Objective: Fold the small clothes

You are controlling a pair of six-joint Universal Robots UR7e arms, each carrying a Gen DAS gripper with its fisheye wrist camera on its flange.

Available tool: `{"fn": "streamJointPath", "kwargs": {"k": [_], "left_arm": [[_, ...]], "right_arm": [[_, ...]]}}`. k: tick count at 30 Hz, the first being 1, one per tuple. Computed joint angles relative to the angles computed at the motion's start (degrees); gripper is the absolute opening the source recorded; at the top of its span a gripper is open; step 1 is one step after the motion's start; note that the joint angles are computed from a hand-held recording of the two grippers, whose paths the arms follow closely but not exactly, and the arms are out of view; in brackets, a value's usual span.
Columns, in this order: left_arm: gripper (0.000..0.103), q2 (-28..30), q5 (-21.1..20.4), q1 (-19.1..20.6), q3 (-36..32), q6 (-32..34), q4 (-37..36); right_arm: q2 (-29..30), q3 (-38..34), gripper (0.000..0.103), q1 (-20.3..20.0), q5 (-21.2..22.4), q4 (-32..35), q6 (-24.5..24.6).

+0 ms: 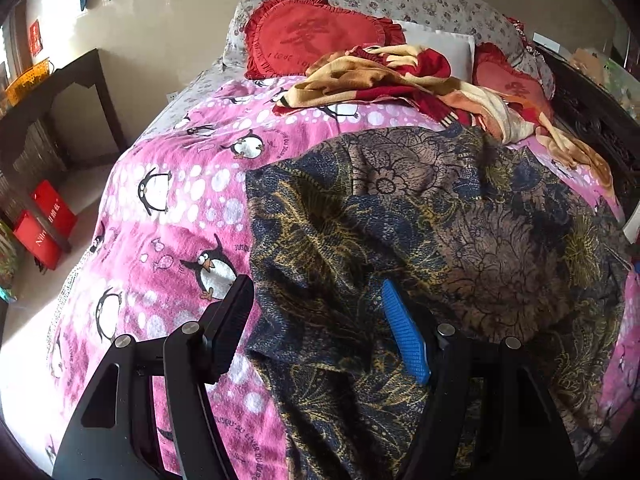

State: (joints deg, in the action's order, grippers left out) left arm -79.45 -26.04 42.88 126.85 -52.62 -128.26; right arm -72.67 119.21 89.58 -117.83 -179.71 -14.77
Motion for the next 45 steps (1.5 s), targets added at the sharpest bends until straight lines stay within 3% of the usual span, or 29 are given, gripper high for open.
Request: {"fn": "streamJointPath", "kwargs": {"k": [2, 3, 4, 6, 12, 18, 22, 26, 30, 32, 35, 36, 38, 39, 42, 45], "left_arm": [[0.067, 0.3, -0.5, -0.4, -0.3, -0.7, 1.5], [0.067, 0.3, -0.8, -0.7, -0.4, -1.0, 2.3], [0.067, 0.2, -0.8, -1.0, -0.4, -1.3, 3.3], [0.067, -0.1, 0.0, -1.6, -0.4, -1.9, 5.0], [0.067, -2.0, 0.2, -1.5, 0.4, -3.6, 4.3], [0.067, -3.5, 0.8, -2.9, 1.2, -2.8, 2.9], [0.067, -6.4, 2.0, -4.7, 2.1, -2.6, 2.8], [0.067, -11.2, 4.1, -6.9, 3.1, -4.1, 6.6], [0.067, -17.5, 5.0, -8.3, 4.1, -7.6, 13.9], [0.067, -20.0, 4.1, -8.2, 5.1, -6.5, 13.2], [0.067, -22.2, 1.8, -7.0, 6.4, -3.8, 10.2], [0.067, -22.2, 0.6, -6.3, 6.6, -2.8, 9.1], [0.067, -21.8, -1.5, -5.2, 6.7, -0.6, 7.0], [0.067, -21.2, -2.4, -4.6, 6.8, 1.3, 5.3], [0.067, -17.7, -3.6, -3.0, 6.8, 7.8, -1.1], [0.067, -12.2, -4.6, -0.2, 5.8, 15.2, -9.6]], "right_arm": [[-0.4, -0.8, 0.055, -2.7, 5.2, 3.9, 4.6], [-0.6, -0.7, 0.027, -3.9, 7.9, 4.0, 5.9], [-1.1, -0.3, 0.01, -4.7, 10.7, 3.1, 6.4], [-2.0, 0.4, 0.003, -4.2, 12.1, 0.2, 4.4], [-10.8, 1.7, 0.003, 0.0, 20.4, 0.0, -3.9], [-16.5, -1.2, 0.003, 4.7, 33.7, 13.1, -7.9], [-14.2, -5.2, 0.003, 10.2, 39.9, 25.1, -13.0], [-6.8, -11.3, 0.003, 15.4, 43.6, 38.9, -18.2], [4.6, -16.6, 0.003, 20.0, 39.7, 45.5, -20.6], [10.6, -18.9, 0.003, 21.1, 36.6, 46.5, -19.6], [21.1, -22.5, 0.003, 21.4, 28.3, 43.8, -15.9], [24.5, -24.3, 0.007, 20.9, 26.3, 43.5, -13.6], [27.4, -25.5, 0.031, 19.2, 24.6, 41.8, -9.6], [27.7, -25.3, 0.047, 18.1, 25.1, 39.9, -8.1], [23.9, -22.3, 0.048, 15.6, 30.5, 38.7, -6.1], [16.2, -16.0, 0.049, 14.3, 27.7, 32.8, -7.7]]}}
